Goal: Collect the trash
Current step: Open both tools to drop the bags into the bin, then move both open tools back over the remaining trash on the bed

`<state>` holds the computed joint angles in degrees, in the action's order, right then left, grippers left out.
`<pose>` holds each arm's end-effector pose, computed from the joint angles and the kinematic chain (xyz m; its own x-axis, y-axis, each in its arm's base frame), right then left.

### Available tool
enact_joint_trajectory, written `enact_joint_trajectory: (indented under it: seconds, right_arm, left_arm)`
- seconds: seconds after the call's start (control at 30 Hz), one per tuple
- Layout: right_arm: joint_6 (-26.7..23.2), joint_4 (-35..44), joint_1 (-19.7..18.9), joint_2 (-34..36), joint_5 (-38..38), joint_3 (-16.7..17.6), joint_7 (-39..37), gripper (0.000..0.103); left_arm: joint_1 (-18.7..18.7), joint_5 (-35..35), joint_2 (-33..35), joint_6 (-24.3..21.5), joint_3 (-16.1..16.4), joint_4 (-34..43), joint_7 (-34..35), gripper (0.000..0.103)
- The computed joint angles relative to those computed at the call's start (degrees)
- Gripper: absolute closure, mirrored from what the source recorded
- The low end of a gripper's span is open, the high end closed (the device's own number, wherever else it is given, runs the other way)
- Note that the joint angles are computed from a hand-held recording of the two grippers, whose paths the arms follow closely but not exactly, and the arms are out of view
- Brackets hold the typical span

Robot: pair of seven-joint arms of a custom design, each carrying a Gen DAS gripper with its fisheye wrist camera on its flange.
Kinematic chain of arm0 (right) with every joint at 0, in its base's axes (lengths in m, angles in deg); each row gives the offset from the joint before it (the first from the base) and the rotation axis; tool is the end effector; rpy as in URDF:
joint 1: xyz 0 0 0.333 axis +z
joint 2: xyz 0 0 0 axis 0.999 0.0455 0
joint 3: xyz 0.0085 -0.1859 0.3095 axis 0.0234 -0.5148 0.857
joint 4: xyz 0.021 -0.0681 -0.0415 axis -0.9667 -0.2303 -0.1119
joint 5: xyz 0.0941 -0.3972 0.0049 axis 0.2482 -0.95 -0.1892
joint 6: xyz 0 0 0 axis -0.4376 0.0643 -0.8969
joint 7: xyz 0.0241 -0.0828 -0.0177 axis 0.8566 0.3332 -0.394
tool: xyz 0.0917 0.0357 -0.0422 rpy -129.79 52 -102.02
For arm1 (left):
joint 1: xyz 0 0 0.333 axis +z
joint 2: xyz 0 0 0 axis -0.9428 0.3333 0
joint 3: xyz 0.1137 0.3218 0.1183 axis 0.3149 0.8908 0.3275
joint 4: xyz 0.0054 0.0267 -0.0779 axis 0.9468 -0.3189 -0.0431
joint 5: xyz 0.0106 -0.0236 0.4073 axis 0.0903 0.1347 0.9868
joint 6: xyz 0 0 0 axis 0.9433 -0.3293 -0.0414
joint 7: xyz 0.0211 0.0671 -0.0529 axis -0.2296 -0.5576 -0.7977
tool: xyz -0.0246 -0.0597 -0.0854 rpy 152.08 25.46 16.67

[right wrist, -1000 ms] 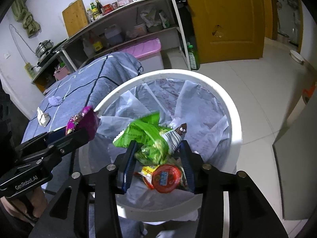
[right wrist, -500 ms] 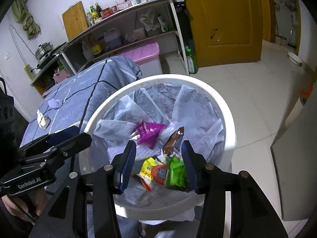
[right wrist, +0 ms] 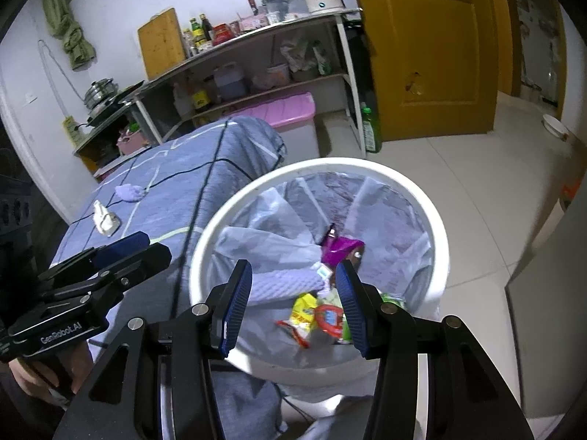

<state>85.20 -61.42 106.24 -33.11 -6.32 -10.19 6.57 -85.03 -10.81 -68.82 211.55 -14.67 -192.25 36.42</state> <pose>0.5319 0.1419 0.4640 0.2281 -0.9392 -0.2565 -0.7356 0.0064 -0.6774 0.5307 -0.2428 0.4824 -0.2595 -0.9400 0.2215 -0.6660 0.0081 -0.7459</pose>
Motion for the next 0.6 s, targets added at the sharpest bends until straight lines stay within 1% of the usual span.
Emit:
enact_joint_trajectory:
  seconds: [0.07,0.1,0.13,0.2,0.27,0.3,0.37,0.43,0.47,0.5,0.6]
  right_arm:
    - [0.17,-0.22,0.54,-0.56,0.7,0.24,-1.04,0.054]
    - [0.19,-0.28,0.89,-0.78,1.02,0.27,-1.53,0.054]
    - [0.19,-0.19,1.26,-0.85,1.35,0.26,-2.05,0.054]
    - [0.09,-0.19,1.96,-1.17,2.29,0.18,-3.36,0.054]
    - [0.04,-0.11,2.67,-1.38,3.0,0.21,-4.49,0.054]
    - [0.07,-0.07,3.0,-1.45,3.29,0.23,-4.95,0.054]
    - [0.01,0.14,3.65,-1.52,4.0,0.27,-6.04,0.054]
    - [-0.09,0.36,4.2,-1.52,5.11,0.27,-7.39,0.054]
    - [-0.29,0.54,4.47,-1.5,5.71,0.35,-8.12,0.054]
    - [-0.44,0.7,4.65,-1.45,6.21,0.43,-8.67,0.054]
    - [-1.05,1.33,5.05,-1.04,7.28,0.9,-10.07,0.054]
  left_arm:
    - [-0.89,6.18,-1.14,0.63,2.13,-1.36,-5.77,0.041]
    - [-0.67,10.31,-1.59,0.88,2.71,-1.88,-9.57,0.041]
    - [0.04,12.98,-2.04,1.09,2.59,-2.36,-12.06,0.041]
    - [3.24,19.48,-3.01,1.54,0.79,-3.29,-18.21,0.041]
    - [8.85,25.38,-4.19,1.95,-3.4,-4.24,-23.81,0.041]
    - [10.94,26.39,-4.66,2.11,-5.1,-4.62,-24.85,0.041]
    - [16.37,28.11,-5.79,2.48,-9.73,-5.54,-26.84,0.041]
    - [20.23,28.06,-6.85,2.72,-13.06,-6.42,-27.33,0.041]
    - [21.13,27.49,-7.44,2.79,-13.75,-6.92,-27.07,0.041]
    - [22.94,27.17,-8.06,2.98,-15.25,-7.48,-27.1,0.041]
    - [24.38,24.95,-9.53,3.33,-16.12,-9.09,-25.92,0.041]
